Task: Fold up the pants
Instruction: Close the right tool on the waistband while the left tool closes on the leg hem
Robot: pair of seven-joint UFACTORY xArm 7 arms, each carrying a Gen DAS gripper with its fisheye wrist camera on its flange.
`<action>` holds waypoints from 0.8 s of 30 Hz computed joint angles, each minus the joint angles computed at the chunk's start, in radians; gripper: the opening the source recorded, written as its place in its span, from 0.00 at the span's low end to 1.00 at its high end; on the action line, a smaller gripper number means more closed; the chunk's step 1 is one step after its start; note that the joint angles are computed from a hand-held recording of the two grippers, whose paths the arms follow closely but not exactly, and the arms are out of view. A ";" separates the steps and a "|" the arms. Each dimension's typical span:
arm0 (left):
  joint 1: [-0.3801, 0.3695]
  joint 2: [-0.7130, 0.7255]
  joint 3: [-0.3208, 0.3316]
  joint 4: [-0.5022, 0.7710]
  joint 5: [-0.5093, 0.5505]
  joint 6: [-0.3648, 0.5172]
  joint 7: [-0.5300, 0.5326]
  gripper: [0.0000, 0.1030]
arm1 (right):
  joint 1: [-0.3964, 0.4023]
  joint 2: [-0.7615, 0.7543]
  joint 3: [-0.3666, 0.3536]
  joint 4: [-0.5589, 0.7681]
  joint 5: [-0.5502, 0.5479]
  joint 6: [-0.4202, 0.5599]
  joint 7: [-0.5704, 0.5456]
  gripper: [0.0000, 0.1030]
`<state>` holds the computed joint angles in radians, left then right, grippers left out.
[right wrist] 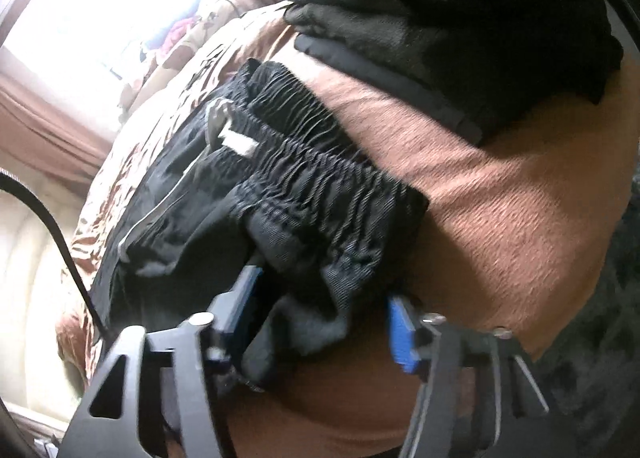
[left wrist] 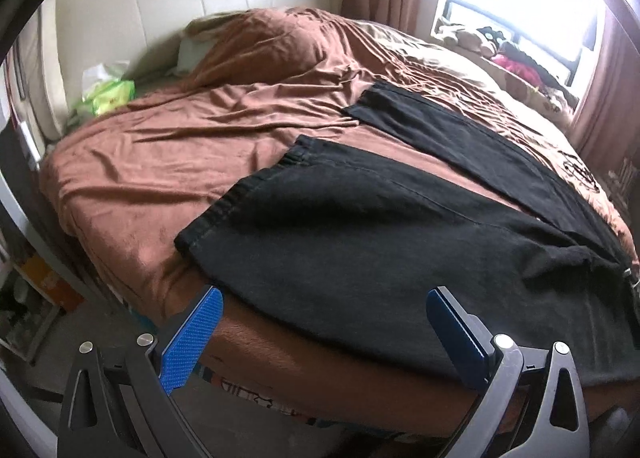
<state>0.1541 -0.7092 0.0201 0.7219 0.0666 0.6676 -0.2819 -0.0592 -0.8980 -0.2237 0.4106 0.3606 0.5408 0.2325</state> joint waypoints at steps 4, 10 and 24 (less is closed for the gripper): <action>0.017 -0.010 0.010 -0.008 0.009 -0.008 -0.003 1.00 | 0.028 -0.041 -0.062 -0.026 0.041 -0.018 -0.043 0.34; 0.031 0.008 0.061 -0.006 -0.049 -0.026 -0.031 0.95 | -0.006 -0.086 -0.051 -0.052 0.039 -0.011 -0.050 0.10; 0.019 0.112 0.174 -0.014 -0.241 -0.090 -0.042 0.62 | -0.079 -0.206 0.005 -0.114 -0.037 0.027 0.046 0.07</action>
<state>0.1734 -0.5973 0.1937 0.7075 -0.1741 0.5778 -0.3234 -0.1383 -1.1038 -0.2184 0.2962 0.3232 0.5681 0.2782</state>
